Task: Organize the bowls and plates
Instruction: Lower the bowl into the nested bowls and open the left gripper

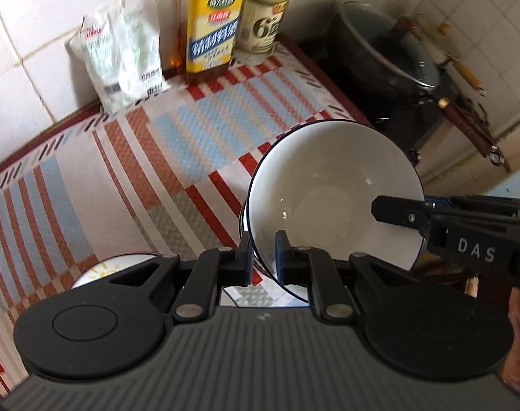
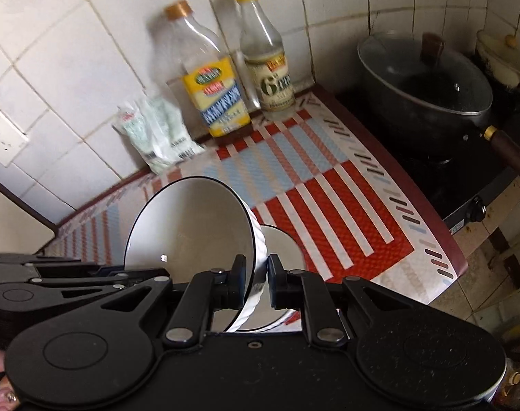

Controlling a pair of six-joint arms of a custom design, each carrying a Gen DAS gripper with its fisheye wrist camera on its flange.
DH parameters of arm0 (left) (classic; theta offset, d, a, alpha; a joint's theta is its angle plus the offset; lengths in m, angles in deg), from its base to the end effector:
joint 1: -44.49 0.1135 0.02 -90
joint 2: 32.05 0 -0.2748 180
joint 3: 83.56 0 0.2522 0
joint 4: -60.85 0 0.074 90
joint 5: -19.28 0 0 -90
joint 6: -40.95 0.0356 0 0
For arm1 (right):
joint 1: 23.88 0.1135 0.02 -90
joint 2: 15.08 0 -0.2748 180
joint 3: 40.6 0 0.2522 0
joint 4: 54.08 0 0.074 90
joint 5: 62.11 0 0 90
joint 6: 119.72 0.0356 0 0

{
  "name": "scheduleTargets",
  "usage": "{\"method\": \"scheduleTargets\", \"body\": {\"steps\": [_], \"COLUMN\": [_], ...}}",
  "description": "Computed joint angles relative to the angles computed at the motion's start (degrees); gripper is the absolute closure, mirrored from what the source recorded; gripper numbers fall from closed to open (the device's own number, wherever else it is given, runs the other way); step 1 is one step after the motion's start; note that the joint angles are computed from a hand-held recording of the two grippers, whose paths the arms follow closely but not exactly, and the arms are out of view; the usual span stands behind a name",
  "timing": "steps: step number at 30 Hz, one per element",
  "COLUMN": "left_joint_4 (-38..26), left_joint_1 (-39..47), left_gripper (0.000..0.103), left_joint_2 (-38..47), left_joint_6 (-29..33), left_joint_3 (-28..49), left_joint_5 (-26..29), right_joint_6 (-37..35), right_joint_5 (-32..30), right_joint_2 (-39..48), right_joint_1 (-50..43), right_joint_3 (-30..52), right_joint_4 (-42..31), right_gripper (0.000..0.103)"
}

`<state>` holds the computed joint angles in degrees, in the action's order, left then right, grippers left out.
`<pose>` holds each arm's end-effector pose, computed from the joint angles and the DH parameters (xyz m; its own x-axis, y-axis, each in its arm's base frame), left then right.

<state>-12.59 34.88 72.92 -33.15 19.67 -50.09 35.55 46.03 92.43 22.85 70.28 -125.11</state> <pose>0.3632 -0.0742 0.2676 -0.8496 0.4039 -0.3393 0.4968 0.8288 -0.2575 0.2791 0.2803 0.2907 -0.8200 0.3882 -0.4206 0.3203 0.9203 0.2248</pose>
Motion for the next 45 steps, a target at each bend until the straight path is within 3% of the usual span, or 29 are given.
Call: {"method": "scheduleTargets", "body": {"steps": [6,16,19,24,30,33,39,45], "left_joint_4": [4.0,9.1,12.5,14.6,16.5,16.6,15.5,16.7], "left_joint_1": [-3.1,-6.4,-7.5,-7.3,-6.7,-6.4,-6.7,-7.3], "left_gripper": [0.092,0.092,0.092,0.075,0.069,0.067,0.066,0.064], "left_joint_2": [1.2,0.9,-0.5,-3.3,-9.3,-12.1,-17.9,-24.4], "left_joint_6": [-6.4,-13.0,-13.1,-15.0,-17.9,-18.9,-20.4,-21.3], "left_joint_3": [-3.0,-7.9,-10.6,-14.3,-19.2,-20.8,-23.3,-27.6], "left_joint_5": [-4.6,-10.6,-12.5,-11.6,-10.8,-10.2,-10.0,-8.8], "right_joint_6": [-7.0,-18.5,-20.2,-21.3,-22.7,-24.3,-27.3,-29.5], "right_joint_5": [-4.6,-6.0,-5.0,-5.9,-3.9,1.1,2.4,3.5], "right_joint_2": [-1.0,1.3,1.6,0.2,-8.0,-12.0,-20.2,-28.1], "right_joint_1": [-3.3,-4.5,-4.3,-5.0,-3.3,-0.3,2.6,6.3], "right_joint_3": [-7.2,-9.4,-8.9,-11.9,-21.8,-24.7,-31.2,-37.3], "right_joint_4": [6.3,9.0,8.8,12.5,21.6,22.6,24.9,29.5], "right_gripper": [0.087,0.086,0.08,0.076,0.073,0.072,0.064,0.044]}}
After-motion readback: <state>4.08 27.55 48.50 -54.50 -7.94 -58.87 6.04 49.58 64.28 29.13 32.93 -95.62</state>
